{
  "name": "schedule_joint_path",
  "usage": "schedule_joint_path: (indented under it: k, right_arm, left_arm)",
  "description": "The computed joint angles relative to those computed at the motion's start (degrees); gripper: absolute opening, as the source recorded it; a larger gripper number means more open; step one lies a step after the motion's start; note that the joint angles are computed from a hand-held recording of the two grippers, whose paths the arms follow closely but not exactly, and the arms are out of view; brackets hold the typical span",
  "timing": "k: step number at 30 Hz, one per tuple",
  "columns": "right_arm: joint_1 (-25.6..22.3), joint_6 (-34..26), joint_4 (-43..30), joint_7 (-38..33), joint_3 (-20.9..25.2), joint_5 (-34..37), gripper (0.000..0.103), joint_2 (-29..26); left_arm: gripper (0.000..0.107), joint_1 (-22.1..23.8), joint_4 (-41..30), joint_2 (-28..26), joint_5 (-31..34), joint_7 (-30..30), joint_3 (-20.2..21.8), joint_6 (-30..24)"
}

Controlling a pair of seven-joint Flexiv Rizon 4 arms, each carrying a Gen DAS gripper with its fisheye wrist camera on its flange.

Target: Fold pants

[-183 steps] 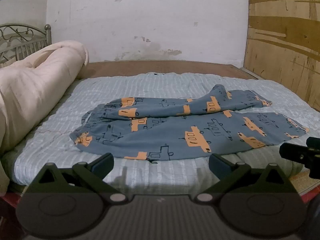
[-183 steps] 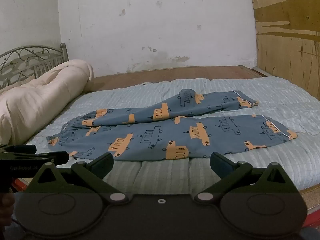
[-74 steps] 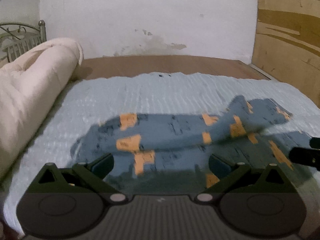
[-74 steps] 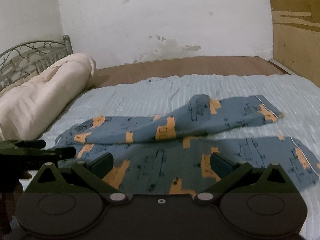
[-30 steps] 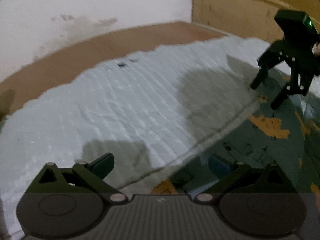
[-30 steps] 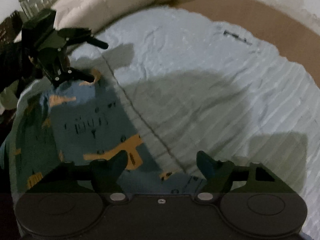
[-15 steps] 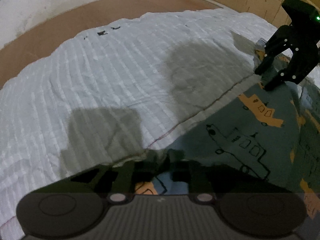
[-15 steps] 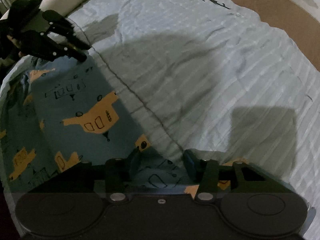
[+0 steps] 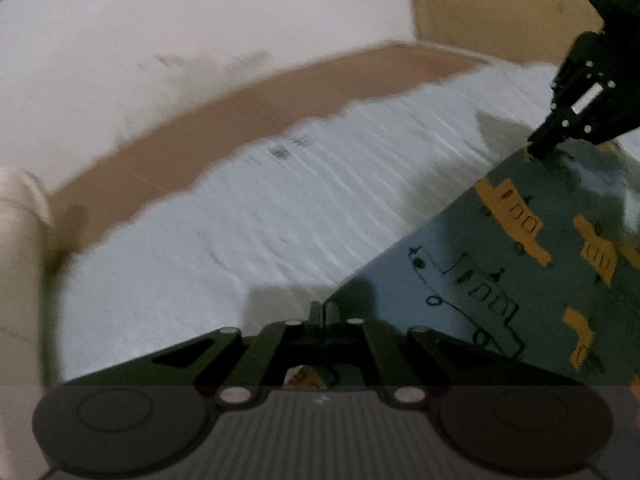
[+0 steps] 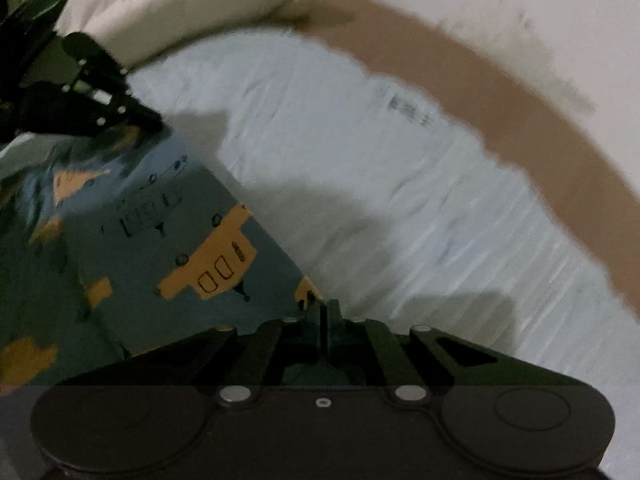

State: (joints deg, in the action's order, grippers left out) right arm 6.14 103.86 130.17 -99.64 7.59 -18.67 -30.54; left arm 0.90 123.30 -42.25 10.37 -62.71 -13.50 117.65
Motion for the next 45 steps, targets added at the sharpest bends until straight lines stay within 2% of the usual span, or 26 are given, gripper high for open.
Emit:
schedule_joint_path:
  k: [3, 11, 14, 16, 18, 21, 24, 25, 26, 27, 28, 29, 31, 34, 38, 39, 41, 44, 45]
  right_arm:
    - [10.61, 4.42, -2.15, -0.5, -9.17, 5.2, 0.001, -1.44]
    - [17.64, 3.14, -13.06, -0.48, -15.02, 9.0, 0.001, -11.24]
    - [18.49, 2.38, -15.89, 0.79, -15.9, 9.91, 0.001, -14.4]
    - [17.63, 1.39, -17.47, 1.61, -15.2, 9.43, 0.001, -16.07]
    - [16.64, 2.0, -17.0, 2.17, -14.09, 9.23, 0.002, -16.25]
    - [12.79, 2.36, -16.54, 2.42, -10.42, 7.46, 0.011, -15.48]
    - [8.87, 2.54, -16.3, 2.59, -6.62, 5.2, 0.024, -14.6]
    - [7.76, 2.85, -15.96, 2.62, -5.45, 4.52, 0.033, -14.18]
    - [6.06, 3.05, -15.88, 2.71, -3.7, 3.53, 0.039, -13.92]
    - [4.47, 3.32, -15.69, 2.89, -2.01, 2.59, 0.05, -13.63]
    - [3.04, 3.64, -15.78, 3.17, -0.52, 1.7, 0.06, -13.6]
    - [1.65, 3.95, -15.96, 3.54, 0.97, 0.76, 0.063, -13.68]
    - [-2.3, 3.33, -17.0, 4.78, 5.13, -2.04, 0.068, -14.46]
    - [-4.25, 1.26, -19.33, 7.11, 7.41, -4.13, 0.069, -16.08]
    - [-5.78, -4.51, -22.81, 8.41, 9.89, -5.93, 0.065, -18.43]
    - [-5.69, -5.59, -23.34, 8.34, 10.07, -5.8, 0.063, -18.85]
    - [-4.32, -6.98, -24.03, 8.27, 9.18, -4.95, 0.057, -19.22]
    - [-1.55, -7.13, -24.32, 8.79, 6.71, -2.97, 0.045, -19.37]
    - [-1.43, -7.35, -24.44, 8.85, 6.73, -2.54, 0.037, -19.42]
  left_arm:
    - [0.0, -3.98, -1.78, 0.19, -4.48, -1.01, 3.86, 1.82]
    - [0.0, -8.82, -9.25, -4.6, -13.17, -1.39, 8.31, -2.51]
    - [0.0, -7.13, -9.99, -6.36, -12.89, -1.48, 6.92, -3.98]
    - [0.0, -3.56, -10.05, -7.19, -10.96, -1.66, 3.79, -5.13]
    - [0.001, 2.16, -9.81, -7.6, -8.11, -1.75, -1.48, -7.82]
    - [0.019, 5.62, -9.38, -7.56, -6.78, -2.19, -4.19, -8.66]
    - [0.058, 10.04, -8.33, -7.29, -4.72, -2.38, -7.8, -8.59]
    - [0.063, 11.71, -8.23, -7.3, -4.03, -2.45, -9.27, -8.82]
    - [0.064, 13.75, -7.54, -7.09, -3.25, -2.69, -10.94, -8.69]
    - [0.068, 15.85, -7.0, -6.88, -2.58, -2.95, -12.63, -9.03]
    - [0.076, 17.97, -6.26, -6.55, -2.04, -3.23, -14.25, -9.54]
    - [0.086, 19.98, -5.78, -6.39, -1.66, -3.35, -15.86, -10.45]
    - [0.089, 24.09, -4.64, -6.07, -0.94, -2.69, -18.98, -12.73]
    - [0.089, 26.75, -3.16, -5.42, -1.85, -1.43, -20.34, -15.16]
    - [0.071, 27.15, -2.18, -5.24, -4.58, 0.72, -20.41, -18.57]
    - [0.065, 26.16, -2.23, -5.11, -5.45, 1.11, -19.55, -19.15]
    - [0.031, 23.81, -2.33, -4.57, -7.44, 1.28, -17.54, -19.9]
    - [0.013, 21.76, -1.96, -4.14, -9.94, 0.76, -16.3, -19.71]
    - [0.009, 21.38, -1.72, -4.14, -10.24, 0.57, -16.15, -18.94]
